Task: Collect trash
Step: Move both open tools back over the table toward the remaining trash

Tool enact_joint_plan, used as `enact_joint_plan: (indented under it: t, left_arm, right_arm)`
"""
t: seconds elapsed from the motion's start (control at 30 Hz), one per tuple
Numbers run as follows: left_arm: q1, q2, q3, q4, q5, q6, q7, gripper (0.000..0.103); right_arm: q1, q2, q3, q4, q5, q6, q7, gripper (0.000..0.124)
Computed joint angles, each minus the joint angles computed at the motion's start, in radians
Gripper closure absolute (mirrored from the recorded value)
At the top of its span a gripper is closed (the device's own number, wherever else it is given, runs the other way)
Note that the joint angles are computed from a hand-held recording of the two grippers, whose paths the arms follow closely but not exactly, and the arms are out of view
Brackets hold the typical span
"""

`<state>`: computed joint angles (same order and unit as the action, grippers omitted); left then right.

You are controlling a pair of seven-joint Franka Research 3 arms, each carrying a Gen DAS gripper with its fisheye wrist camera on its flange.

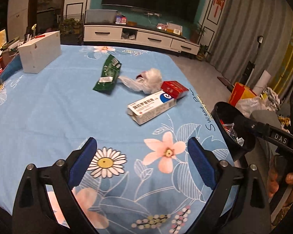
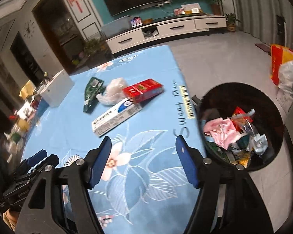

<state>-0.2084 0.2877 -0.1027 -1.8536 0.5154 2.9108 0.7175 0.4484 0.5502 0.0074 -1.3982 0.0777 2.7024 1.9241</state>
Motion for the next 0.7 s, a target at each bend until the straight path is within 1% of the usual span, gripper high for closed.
enact_joint_plan:
  t: [0.13,0.3,0.4,0.7]
  left_arm:
    - [0.016,-0.02,0.006,-0.037,-0.01,0.036,-0.009,0.009]
    - [0.049,-0.023,-0.01,-0.058,-0.06,0.072,0.018,0.009]
    - [0.058,-0.021,-0.014,-0.063,-0.08,0.089,0.036,0.009]
    - [0.082,0.019,-0.037,-0.035,-0.156,0.102,0.115,0.009]
  right_arm:
    - [0.023,0.035,-0.009,0.07,-0.028,-0.043,0.005,0.056]
    - [0.04,0.073,-0.015,0.138,-0.052,-0.079,0.012,0.056]
    - [0.044,0.092,-0.018,0.17,-0.058,-0.097,0.02,0.056]
    - [0.04,0.159,-0.014,0.275,-0.058,-0.152,0.017,0.056]
